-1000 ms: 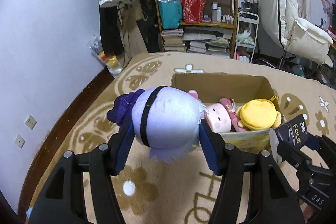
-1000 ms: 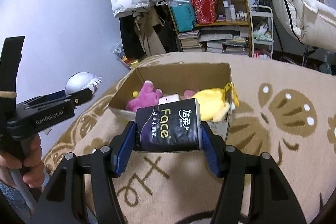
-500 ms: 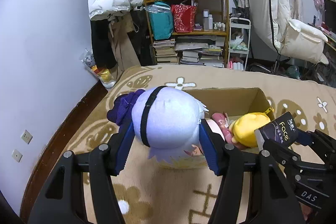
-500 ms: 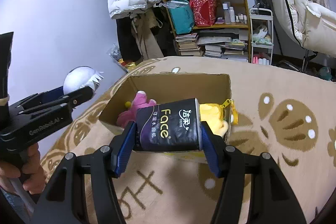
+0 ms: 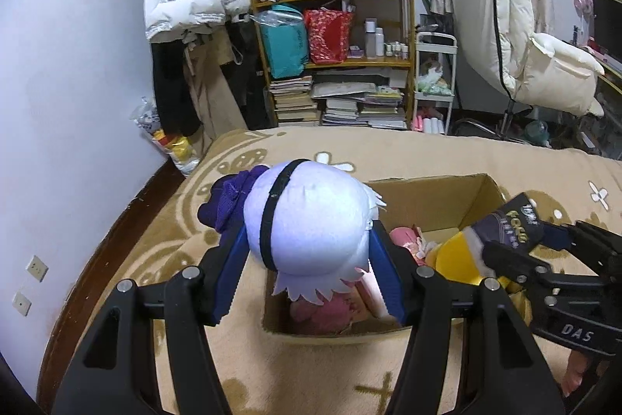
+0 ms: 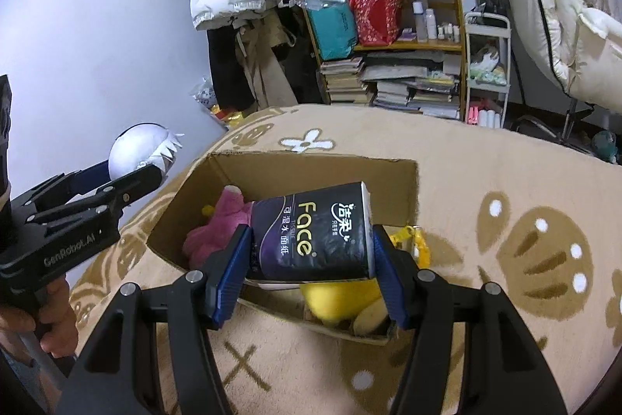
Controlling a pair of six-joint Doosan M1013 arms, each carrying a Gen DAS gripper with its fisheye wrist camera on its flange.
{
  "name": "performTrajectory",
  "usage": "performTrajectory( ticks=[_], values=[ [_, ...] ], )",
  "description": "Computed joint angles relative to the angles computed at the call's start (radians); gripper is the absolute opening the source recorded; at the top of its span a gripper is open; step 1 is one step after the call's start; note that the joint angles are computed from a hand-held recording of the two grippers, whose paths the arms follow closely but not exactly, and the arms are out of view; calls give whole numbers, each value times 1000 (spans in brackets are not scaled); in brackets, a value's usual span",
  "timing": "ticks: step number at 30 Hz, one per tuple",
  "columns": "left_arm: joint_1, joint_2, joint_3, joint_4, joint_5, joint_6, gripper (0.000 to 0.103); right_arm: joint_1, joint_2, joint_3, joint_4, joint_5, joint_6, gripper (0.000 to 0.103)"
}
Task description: Organize soft objects
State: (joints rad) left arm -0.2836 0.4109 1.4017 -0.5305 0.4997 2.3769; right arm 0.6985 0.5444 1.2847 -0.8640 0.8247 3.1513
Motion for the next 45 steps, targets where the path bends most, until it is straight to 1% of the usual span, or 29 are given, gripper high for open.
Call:
performTrajectory(
  ticks=[2, 5, 12, 16, 19, 20, 21, 22, 23, 25, 28, 29, 30, 32, 34, 35, 36, 37, 39, 42, 45],
  values=[
    [-3, 11, -9, -11, 17, 18, 61, -6, 6, -6, 18, -9, -27, 64],
    [-13, 28, -23, 4, 26, 11, 61, -13, 14, -9, 26, -17, -43, 64],
    [-28, 70, -62, 93, 70, -60, 62, -33, 25, -5, 46, -47, -32, 64],
    [-34, 69, -50, 100, 47, -46, 62, -37, 25, 5, 34, -70, 7, 65],
    [-33, 70, -49, 76, 50, -25, 63, -38, 24, 10, 28, -87, 32, 66],
    [-32, 70, -49, 69, 52, -20, 69, -38, 24, 9, 30, -89, 31, 66],
    [-30, 70, -49, 56, 53, -8, 79, -37, 25, 7, 32, -86, 24, 66],
    [-29, 68, -46, 55, 50, -6, 83, -37, 26, 5, 34, -84, 18, 66],
    [-30, 64, -40, 60, 34, -12, 85, -37, 25, 4, 36, -82, 14, 66],
    [-30, 57, -31, 52, 10, -6, 86, -36, 23, 4, 40, -83, 11, 67],
    [-25, 55, -38, 49, 28, -8, 89, -32, 18, 2, 24, -68, 28, 72],
    [-24, 53, -37, 57, 26, -18, 94, -30, 16, 2, 16, -66, 35, 77],
    [-22, 49, -35, 61, 19, -28, 96, -28, 13, 1, 8, -59, 40, 83],
    [-18, 43, -29, 53, 3, -28, 96, -22, 8, -1, -14, -35, 55, 90],
    [-11, 39, -33, 63, 9, -52, 97, -17, 0, 1, -30, -25, 70, 91],
    [-7, 38, -36, 68, 16, -65, 100, -15, -4, 1, -35, -18, 79, 95],
    [-3, 37, -39, 72, 26, -78, 101, -12, -8, 3, -47, -10, 95, 102],
    [2, 35, -40, 66, 35, -82, 101, -7, -12, 7, -69, -4, 119, 103],
    [12, 23, -27, 48, 24, -83, 102, 4, -22, 19, -114, 14, 164, 103],
    [23, 3, -5, 43, 4, -73, 103, 13, -33, 25, -115, 21, 186, 103],
    [30, -26, 28, 55, -38, -63, 103, 24, -41, 29, -116, 33, 202, 103]
  ],
)
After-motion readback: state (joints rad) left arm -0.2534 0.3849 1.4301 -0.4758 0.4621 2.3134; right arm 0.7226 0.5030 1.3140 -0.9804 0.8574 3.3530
